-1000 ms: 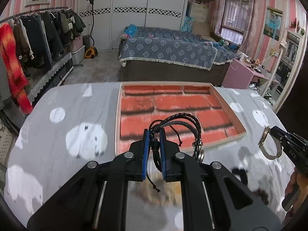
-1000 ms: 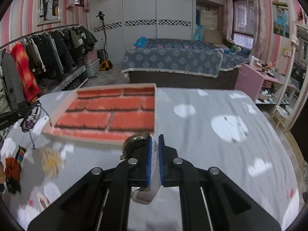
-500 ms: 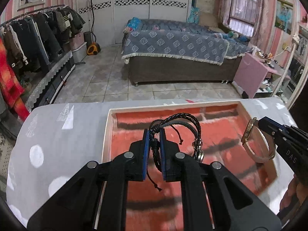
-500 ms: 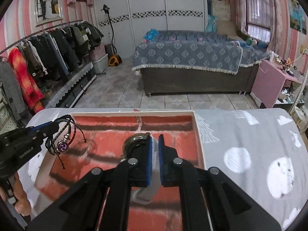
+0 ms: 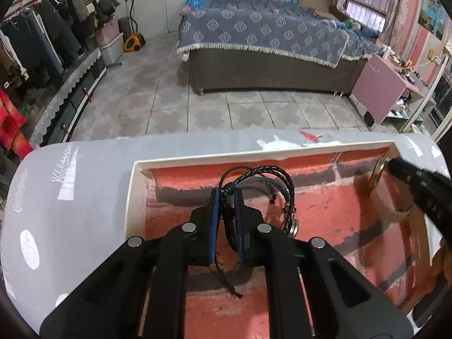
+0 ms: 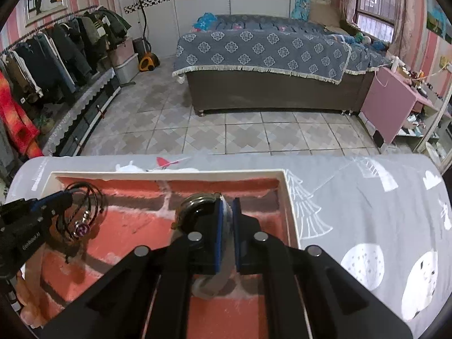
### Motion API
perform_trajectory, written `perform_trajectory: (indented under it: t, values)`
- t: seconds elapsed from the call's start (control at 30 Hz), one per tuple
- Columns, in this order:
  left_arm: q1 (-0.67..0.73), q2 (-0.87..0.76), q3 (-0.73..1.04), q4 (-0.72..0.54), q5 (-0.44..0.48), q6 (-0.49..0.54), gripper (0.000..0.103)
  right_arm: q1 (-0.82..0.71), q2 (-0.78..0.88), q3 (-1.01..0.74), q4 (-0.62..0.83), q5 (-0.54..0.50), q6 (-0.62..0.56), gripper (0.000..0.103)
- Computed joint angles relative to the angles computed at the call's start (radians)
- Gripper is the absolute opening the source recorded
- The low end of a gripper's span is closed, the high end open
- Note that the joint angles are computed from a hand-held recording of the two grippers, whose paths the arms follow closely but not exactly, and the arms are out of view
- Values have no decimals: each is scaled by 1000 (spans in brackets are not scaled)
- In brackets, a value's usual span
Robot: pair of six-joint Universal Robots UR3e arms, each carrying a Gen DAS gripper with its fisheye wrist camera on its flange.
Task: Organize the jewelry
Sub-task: 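Carry the bracelet and watch into the brick-pattern tray with both tools, then open both tools to release bracelet and watch into the tray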
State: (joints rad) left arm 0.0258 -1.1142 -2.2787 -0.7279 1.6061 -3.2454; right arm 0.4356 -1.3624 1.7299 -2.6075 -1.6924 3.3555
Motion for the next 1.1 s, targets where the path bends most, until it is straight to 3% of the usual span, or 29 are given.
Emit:
perform_trajectory:
  t: [0.53,0.77,0.83,0.93,0.97,1.03,1.1]
  values:
    - [16,-74,16,-2,2,4,10,-26,81,-135,124,14,-74,6]
    - [-16,-92,45,-27,35,-6,15,-45,18,-44,93,54,-71,9]
    - [-32,-95,66,-39,46,-18,26,-51,-10,-19,90,62,-75,9]
    - [-49,-49,73,-60,71,-27,54,-51,-63,21,85,66,-79,11]
    - [-59,-29,80,-71,88,-31,66,-50,-91,39,80,65,-78,27]
    - [-84,14,97,-98,118,-33,72,-44,-154,84,61,53,-72,49]
    - [-95,77,130,-170,120,-26,76,-33,-226,122,67,33,-71,50]
